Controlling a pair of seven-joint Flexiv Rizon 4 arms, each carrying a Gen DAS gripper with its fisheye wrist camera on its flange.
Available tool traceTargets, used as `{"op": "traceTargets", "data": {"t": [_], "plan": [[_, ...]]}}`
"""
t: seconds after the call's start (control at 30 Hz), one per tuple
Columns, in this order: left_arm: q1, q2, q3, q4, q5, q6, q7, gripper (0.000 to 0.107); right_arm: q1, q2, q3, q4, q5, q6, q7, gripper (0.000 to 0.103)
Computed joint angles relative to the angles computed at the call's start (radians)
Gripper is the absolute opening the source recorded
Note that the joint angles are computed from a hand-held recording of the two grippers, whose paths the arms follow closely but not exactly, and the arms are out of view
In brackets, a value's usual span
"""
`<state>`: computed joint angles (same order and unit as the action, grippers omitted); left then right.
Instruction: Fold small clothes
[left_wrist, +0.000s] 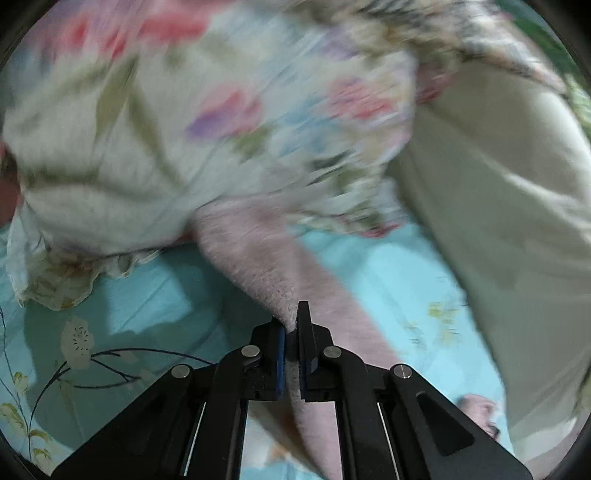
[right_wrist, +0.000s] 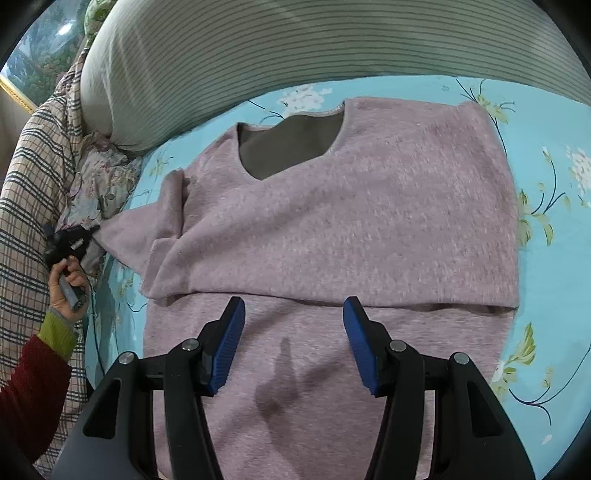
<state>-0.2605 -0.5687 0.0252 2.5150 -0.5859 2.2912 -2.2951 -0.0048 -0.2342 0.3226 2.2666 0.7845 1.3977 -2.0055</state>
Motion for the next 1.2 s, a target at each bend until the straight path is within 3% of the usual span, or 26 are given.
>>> {"op": "traceTargets", "data": {"t": [0.17, 0.4, 0.5, 0.63, 0.67, 0.77, 0.9, 1.03, 1.13, 1.2], "plan": [[-0.125, 0.093, 0.005, -0.063, -0.097, 0.07, 0.157, 0.003, -0.02, 0.032, 0.005, -0.012, 0.067, -0.026, -0.054, 0.057], [-0.207, 0.1, -0.103, -0.268, -0.038, 0.09, 0.341, 0.003, -0.015, 0.094, -0.049, -0.011, 0.188, -0.058, -0.138, 0.057], [-0.234, 0.005, -0.164, -0.44, 0.035, -0.009, 0.421, 0.003, -0.021, 0.12, -0.089, -0.009, 0.245, -0.072, -0.172, 0.057], [-0.296, -0.144, -0.192, -0.658, 0.078, -0.18, 0.48, 0.003, -0.035, 0.15, -0.148, -0.003, 0.292, -0.095, -0.198, 0.057], [-0.356, -0.165, -0.16, -0.705, 0.009, -0.249, 0.499, 0.003, -0.036, 0.155, -0.161, -0.001, 0.294, -0.099, -0.197, 0.057], [-0.471, -0.291, -0.06, -0.884, -0.061, -0.421, 0.554, 0.003, -0.05, 0.165, -0.197, 0.001, 0.309, -0.117, -0.207, 0.057], [-0.524, -0.425, 0.041, -1.062, -0.039, -0.619, 0.517, 0.004, -0.061, 0.157, -0.222, -0.005, 0.307, -0.126, -0.219, 0.057], [-0.519, -0.482, 0.046, -1.126, 0.013, -0.743, 0.487, 0.006, -0.069, 0.139, -0.223, -0.021, 0.308, -0.138, -0.245, 0.057], [-0.492, -0.464, -0.007, -1.084, 0.048, -0.733, 0.475, 0.02, -0.062, 0.114, -0.21, -0.038, 0.299, -0.137, -0.254, 0.057], [-0.483, -0.422, -0.033, -1.006, 0.07, -0.684, 0.452, 0.041, -0.053, 0.091, -0.195, -0.049, 0.287, -0.126, -0.259, 0.057]]}}
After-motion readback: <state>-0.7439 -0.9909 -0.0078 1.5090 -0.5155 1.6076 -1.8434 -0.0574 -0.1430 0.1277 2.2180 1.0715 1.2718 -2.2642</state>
